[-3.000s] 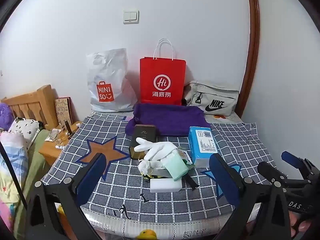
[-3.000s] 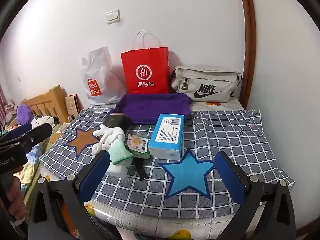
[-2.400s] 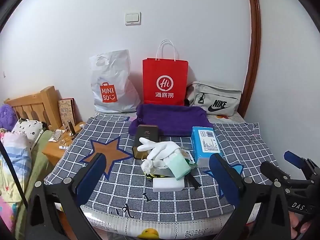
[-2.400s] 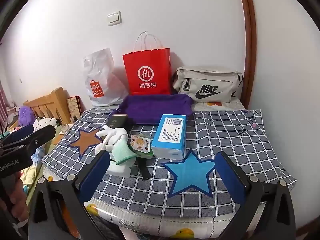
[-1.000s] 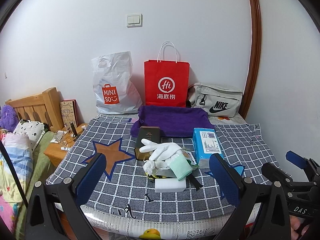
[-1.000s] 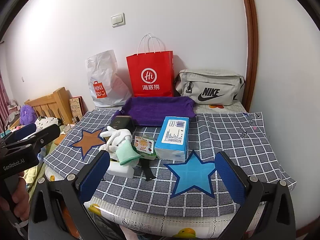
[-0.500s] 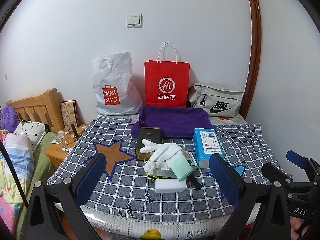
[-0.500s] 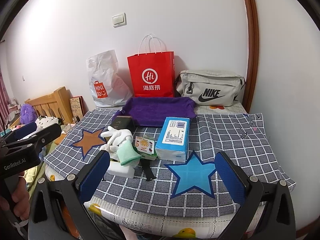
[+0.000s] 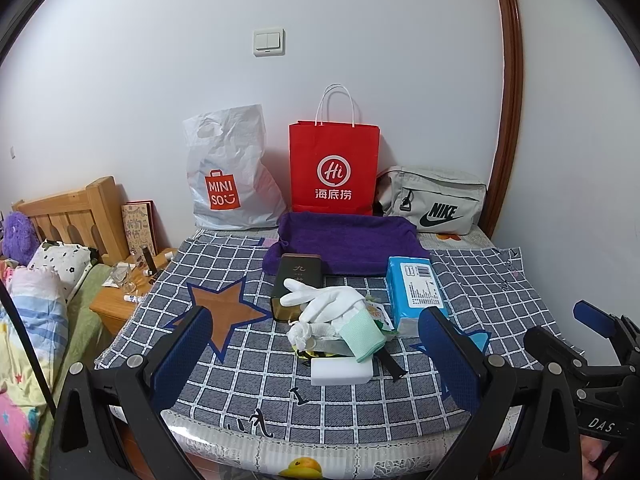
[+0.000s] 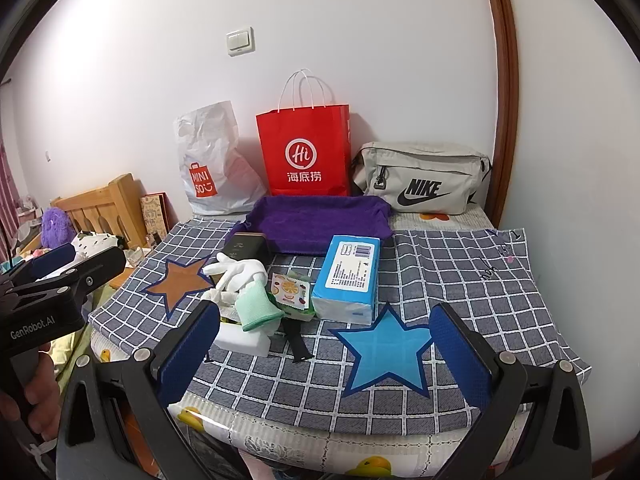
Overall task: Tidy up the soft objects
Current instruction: 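Reach the right gripper to the white glove and grasp its cuff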
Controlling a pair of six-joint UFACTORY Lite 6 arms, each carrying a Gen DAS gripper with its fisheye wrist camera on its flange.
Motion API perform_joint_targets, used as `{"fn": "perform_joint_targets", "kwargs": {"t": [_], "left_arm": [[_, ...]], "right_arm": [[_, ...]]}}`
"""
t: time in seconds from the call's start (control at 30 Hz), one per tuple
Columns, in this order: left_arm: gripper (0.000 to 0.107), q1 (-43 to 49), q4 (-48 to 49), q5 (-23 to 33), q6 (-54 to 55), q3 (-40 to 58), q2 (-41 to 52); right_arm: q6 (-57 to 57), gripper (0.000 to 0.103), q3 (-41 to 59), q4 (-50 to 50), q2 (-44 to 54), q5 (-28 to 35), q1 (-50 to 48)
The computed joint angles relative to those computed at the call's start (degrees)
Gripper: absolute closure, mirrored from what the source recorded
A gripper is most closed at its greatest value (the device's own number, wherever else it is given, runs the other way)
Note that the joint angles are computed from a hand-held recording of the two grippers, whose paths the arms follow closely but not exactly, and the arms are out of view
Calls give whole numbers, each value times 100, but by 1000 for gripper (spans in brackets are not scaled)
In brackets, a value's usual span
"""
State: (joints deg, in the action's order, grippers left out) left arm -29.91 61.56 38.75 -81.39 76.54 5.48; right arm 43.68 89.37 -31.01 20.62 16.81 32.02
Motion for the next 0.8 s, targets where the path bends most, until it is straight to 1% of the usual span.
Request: {"fn": "perform_joint_targets", "kwargs": {"t": [0.23,0.37,0.5,0.63,0.73,0.8], "left_arm": [[4,-17,22,22,-34,-29,-8],[4,119,-169,-1,215,130,96],[4,398,-403,-159,540,303,331],[4,811,-889,-408,956,563,795],[4,1083,-1218,-642,1266,637,1081],[4,1201,-1274,-732,1333,671,1285]], "right_arm": [[-125,0,35,80,15,7,0],[-386,0,205,297,147,-4,-26],[-732,0,456,603,419,-90,-105],[-1297,0,843,1129,867,-97,-197],[-1955,0,1199,1776,1277,-77,-270],[-2448,0,1488,2284,1596,-53,-308]]}}
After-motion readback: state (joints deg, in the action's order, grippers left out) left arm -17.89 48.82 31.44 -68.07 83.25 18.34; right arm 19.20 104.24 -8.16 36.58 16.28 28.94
